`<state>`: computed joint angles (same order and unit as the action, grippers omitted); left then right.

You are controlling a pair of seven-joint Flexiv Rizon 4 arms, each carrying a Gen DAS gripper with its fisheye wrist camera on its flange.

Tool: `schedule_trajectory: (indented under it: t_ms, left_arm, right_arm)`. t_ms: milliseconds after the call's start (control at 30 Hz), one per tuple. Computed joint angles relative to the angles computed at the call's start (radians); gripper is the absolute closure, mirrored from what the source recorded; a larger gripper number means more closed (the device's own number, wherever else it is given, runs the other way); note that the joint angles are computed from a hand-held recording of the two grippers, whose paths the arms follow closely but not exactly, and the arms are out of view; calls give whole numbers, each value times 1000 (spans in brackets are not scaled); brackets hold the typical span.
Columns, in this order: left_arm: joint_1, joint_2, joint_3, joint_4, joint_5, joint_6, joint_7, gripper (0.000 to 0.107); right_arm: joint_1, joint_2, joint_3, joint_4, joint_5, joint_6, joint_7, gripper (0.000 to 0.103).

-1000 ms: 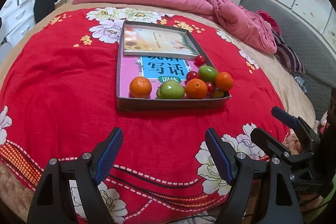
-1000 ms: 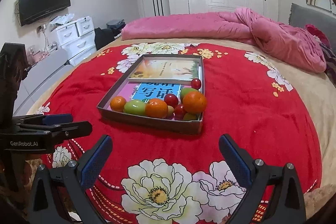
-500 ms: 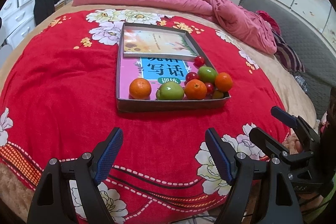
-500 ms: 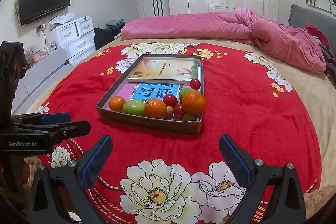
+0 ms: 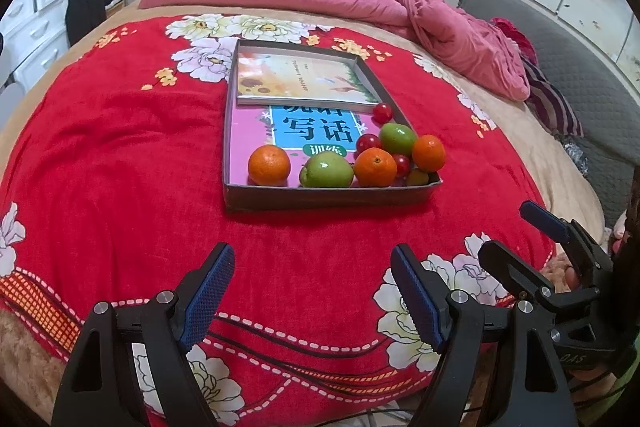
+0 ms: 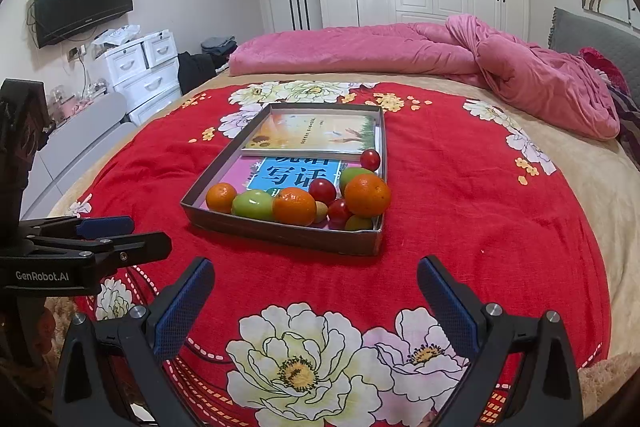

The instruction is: Organize fruits

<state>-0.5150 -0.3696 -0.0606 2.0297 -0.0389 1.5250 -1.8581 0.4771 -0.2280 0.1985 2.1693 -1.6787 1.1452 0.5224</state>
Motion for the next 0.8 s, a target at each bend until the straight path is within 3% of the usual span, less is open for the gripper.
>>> schedule_trajectory:
  t_ms: [800]
  left_arm:
    - [-16, 7, 21, -8, 24, -18, -20, 26]
  right_arm:
    - [-6, 6, 0, 6, 0, -4, -2, 1]
